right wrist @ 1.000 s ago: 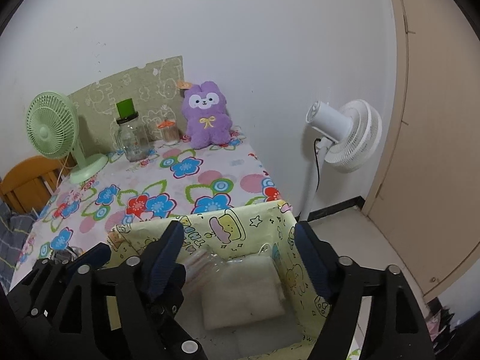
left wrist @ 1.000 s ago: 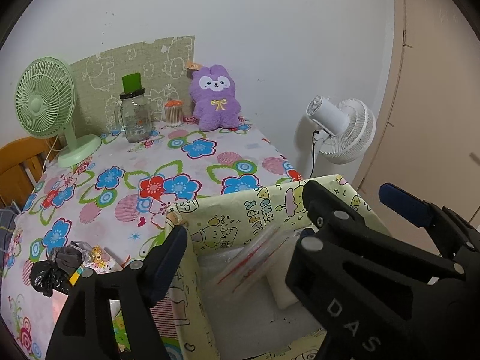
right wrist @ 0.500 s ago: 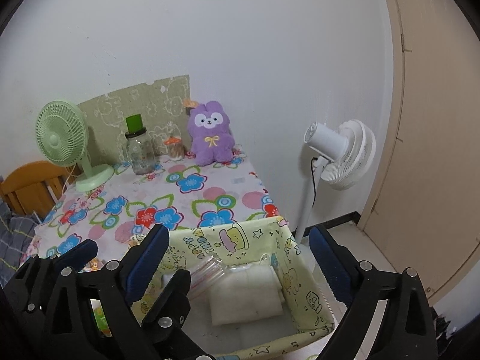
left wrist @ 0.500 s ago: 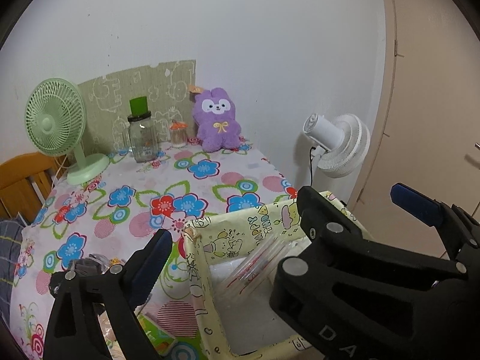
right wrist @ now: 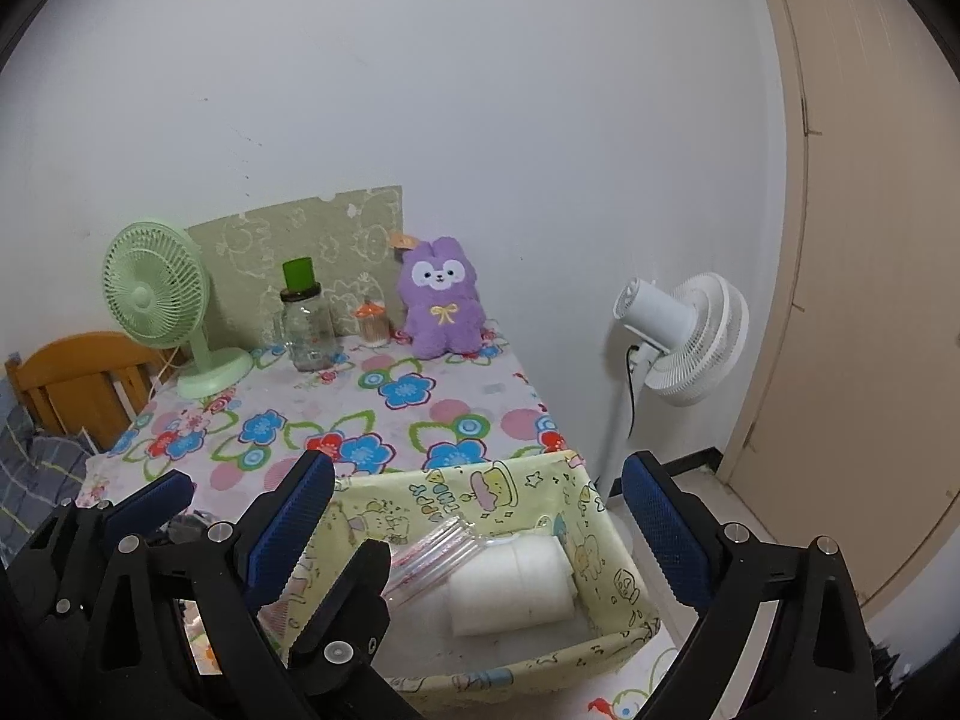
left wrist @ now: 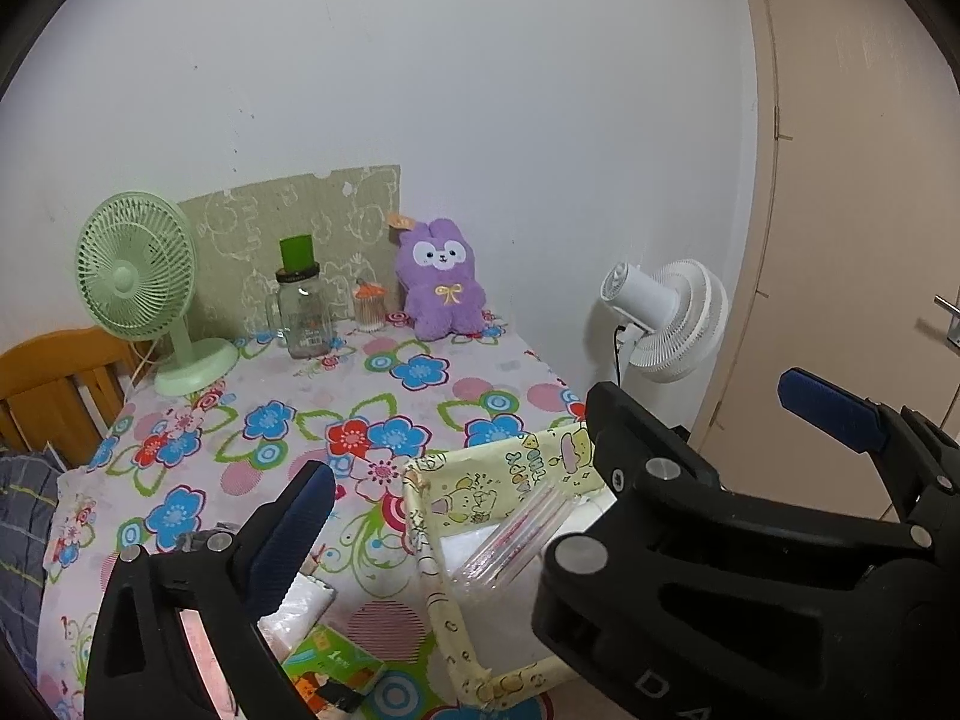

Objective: Organize soft objects
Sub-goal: 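Withdraw both open tools from the box back over the bed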

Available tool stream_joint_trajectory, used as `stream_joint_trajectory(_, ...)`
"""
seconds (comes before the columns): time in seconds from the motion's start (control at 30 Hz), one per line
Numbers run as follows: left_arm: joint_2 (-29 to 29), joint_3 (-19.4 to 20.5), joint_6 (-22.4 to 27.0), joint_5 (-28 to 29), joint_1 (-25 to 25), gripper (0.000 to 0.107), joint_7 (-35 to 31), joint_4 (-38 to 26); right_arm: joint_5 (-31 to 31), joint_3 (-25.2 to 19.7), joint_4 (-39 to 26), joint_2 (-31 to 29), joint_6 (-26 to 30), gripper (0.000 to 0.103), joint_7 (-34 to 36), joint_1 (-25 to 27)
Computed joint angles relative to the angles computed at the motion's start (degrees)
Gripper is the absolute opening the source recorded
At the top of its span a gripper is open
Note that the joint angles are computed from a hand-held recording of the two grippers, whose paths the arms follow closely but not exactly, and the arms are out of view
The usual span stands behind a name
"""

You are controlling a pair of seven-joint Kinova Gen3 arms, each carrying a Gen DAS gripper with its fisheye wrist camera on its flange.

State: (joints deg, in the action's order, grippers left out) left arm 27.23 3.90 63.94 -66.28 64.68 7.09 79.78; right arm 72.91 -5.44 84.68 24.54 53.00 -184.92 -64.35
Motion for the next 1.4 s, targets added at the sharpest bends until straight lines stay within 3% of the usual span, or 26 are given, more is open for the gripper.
stream_joint_trajectory(0.8, -5.3, 5.1, 8.6, -5.4, 1.7, 0.103, 6.9, 8.2, 4.0, -1.8, -1.3, 0.4, 4.1, 0.103, -1.9, -5.4)
stream_joint_trajectory(1.4, -8.8, 9.0, 8.7, -4.9, -1.5, 0.103, 12.8, 17.0, 0.2, 0.3, -5.7, 5.0, 3.0, 0.103, -0.6, -9.2)
